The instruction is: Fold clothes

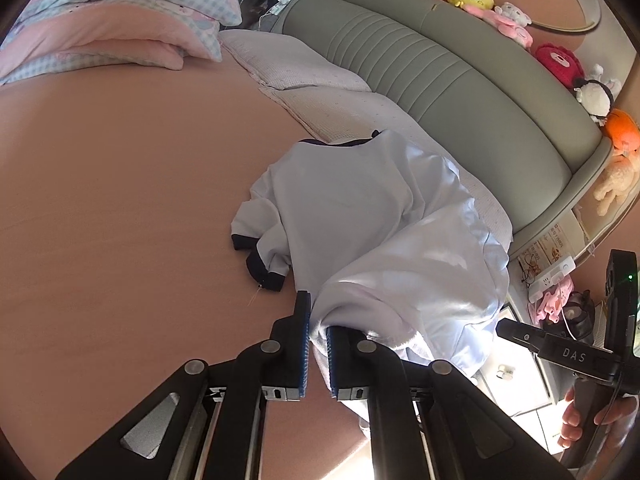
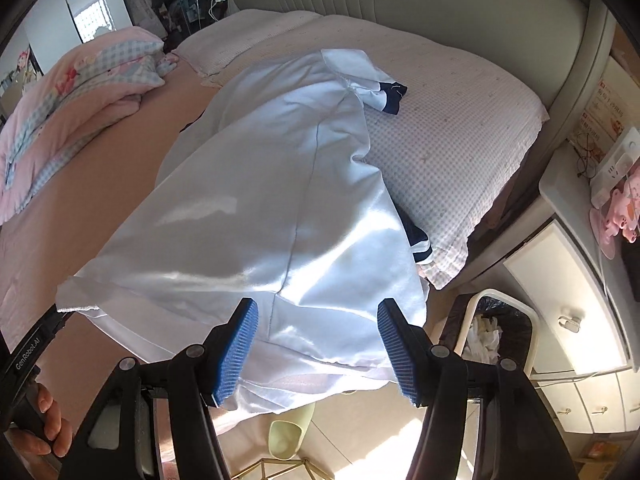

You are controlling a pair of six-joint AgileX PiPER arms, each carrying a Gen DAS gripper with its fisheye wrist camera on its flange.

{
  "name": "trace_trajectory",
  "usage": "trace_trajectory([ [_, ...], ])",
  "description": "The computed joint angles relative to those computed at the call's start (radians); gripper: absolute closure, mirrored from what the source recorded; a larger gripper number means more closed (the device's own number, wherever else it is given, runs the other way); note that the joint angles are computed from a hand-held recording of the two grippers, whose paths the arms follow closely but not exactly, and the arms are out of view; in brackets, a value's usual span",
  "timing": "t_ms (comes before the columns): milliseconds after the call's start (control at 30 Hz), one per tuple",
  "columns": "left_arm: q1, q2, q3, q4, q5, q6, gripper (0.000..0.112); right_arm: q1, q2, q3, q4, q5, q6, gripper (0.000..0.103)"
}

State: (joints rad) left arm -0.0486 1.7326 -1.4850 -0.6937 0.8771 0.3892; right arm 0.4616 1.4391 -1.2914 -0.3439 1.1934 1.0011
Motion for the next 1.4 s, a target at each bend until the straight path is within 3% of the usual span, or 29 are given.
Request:
trace_trajectory([
  [333,0.043,-0.059,0.046,0.028,-0.038,0.028,0.106,-0.066,0.07,-0.042,0.046,-0.043,-0.092,0.041],
  [433,0.067,-0.049,0.042,0.004,-0.019,0.034,0.106,-0.082,0.1,-0.077,0.032,-0.038,-0.114,0.041],
  [700,0.089,-0.061,0.06,0.012,-0.032,0.049,0.107,-0.205,0.156,-0.132,0.078,-0.047,-0.167,0.041],
  [1033,0.129,-0.037,0.037,-0.028,0.026,0.042,0.107,-0.231,0.203,-0.133,0.117,-0.094,-0.196,0.042],
  [1333,0.124,-0.049,0.034,-0.011,0.029,0.059,0.107,-0.174,0.181,-0.13,0.055,-0.093,-0.193,0.07],
  [1400,0.126,-0.052,0.033,-0.01,0.029,0.063,0.107,-0.154,0.169,-0.123,0.036,-0.097,-0.183,0.073],
])
